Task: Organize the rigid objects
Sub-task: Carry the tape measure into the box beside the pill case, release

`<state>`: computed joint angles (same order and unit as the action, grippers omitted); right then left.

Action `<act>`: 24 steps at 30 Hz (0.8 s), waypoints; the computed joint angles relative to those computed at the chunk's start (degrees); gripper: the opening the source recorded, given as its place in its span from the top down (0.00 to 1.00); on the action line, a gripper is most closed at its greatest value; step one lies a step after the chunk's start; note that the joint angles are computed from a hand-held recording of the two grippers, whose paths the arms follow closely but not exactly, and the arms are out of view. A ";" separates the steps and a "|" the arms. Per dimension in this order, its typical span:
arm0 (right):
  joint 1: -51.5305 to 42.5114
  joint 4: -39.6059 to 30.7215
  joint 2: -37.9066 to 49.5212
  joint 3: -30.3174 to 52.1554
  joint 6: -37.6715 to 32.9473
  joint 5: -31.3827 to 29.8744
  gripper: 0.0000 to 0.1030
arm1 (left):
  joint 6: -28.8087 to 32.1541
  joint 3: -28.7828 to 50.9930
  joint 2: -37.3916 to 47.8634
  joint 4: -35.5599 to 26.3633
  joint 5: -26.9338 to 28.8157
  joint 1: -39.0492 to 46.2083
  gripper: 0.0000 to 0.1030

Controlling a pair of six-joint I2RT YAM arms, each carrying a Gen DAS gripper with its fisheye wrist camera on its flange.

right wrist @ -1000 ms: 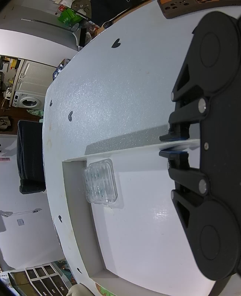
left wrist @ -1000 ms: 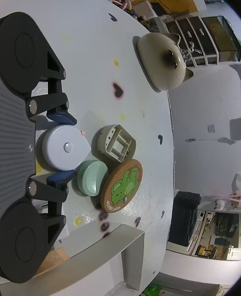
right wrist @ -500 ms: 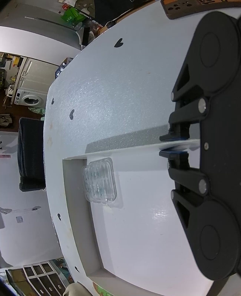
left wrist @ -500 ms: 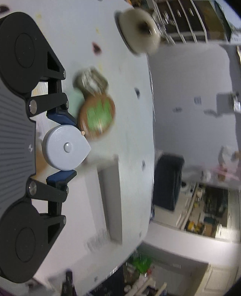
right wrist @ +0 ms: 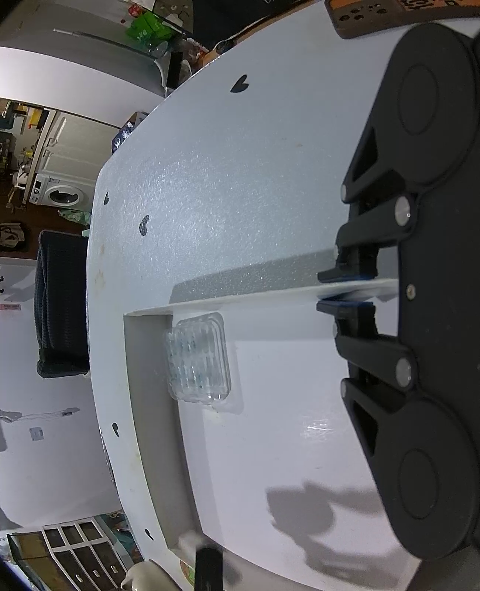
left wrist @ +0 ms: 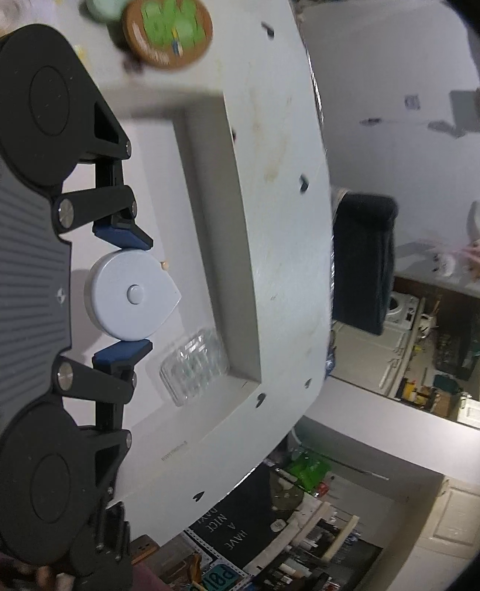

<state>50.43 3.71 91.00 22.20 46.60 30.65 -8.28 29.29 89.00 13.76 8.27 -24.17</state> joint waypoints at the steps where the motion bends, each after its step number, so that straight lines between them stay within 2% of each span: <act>1: -0.02 0.01 0.07 0.03 -0.05 -0.02 0.90 | -0.83 1.81 2.56 0.38 -0.84 -1.39 0.49; 10: -0.79 1.97 -0.75 -1.36 -0.10 -1.01 0.91 | -6.59 13.90 16.95 0.68 -5.28 -6.52 0.49; 24: -1.63 4.09 -1.10 -2.53 -0.60 -2.18 0.92 | -9.50 22.47 24.92 -1.30 -8.96 -6.52 0.48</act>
<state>48.80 7.80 89.90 19.67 46.01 28.47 -17.78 51.77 113.92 12.47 -0.69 -30.69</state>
